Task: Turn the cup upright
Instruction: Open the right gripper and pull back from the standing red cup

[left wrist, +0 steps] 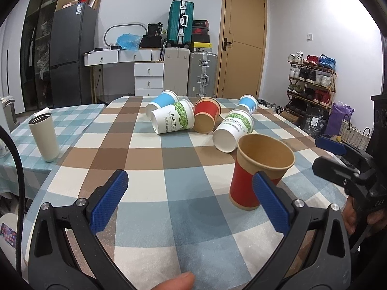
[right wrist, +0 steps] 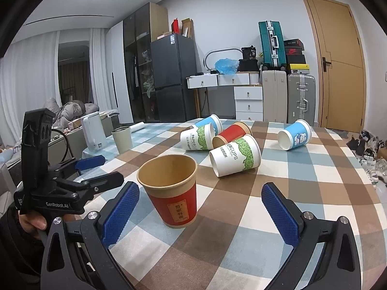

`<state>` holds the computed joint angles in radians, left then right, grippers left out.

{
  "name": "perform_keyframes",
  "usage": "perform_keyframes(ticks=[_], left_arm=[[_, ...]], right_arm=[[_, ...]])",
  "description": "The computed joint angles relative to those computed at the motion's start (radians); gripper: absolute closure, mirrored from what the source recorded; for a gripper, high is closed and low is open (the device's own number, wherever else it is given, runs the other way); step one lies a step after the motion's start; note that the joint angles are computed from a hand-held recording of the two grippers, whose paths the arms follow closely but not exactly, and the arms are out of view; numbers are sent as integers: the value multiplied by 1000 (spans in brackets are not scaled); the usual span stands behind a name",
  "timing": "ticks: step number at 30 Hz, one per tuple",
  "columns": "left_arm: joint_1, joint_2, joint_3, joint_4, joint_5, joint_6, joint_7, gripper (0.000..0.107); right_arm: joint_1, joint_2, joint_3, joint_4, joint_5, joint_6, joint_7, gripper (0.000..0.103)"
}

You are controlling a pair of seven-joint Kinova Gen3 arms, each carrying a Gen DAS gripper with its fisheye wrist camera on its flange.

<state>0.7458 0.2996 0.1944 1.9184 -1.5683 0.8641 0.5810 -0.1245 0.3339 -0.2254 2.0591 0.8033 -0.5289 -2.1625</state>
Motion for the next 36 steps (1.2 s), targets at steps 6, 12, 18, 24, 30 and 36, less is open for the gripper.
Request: perform_keyframes(ticks=[6,12,18,24,30,36], left_arm=[[-11,6,-4,-8,-28,-15,10,5],[-9,11,-3,-2,-53,-7,25,5],[-10,14,5,7,-69,-5,33,5],[-10,16,11,17,-85,-1,43,5],[-10,18,15,20,-93,7,45,5],[-2,25,18,18,-94,27,31,5]], right_arm=[[-2,6,-1,-7,6,-4,-3,0],[14,18,-4,-13,39,-22,-38,0],[10,24,-3,-23,64,-8,-52,0],[10,34,3,-26,66,-19,-58,0],[7,35,4,-22,66,-23,-54,0],[2,31,8,-13,53,-29,-29,0]])
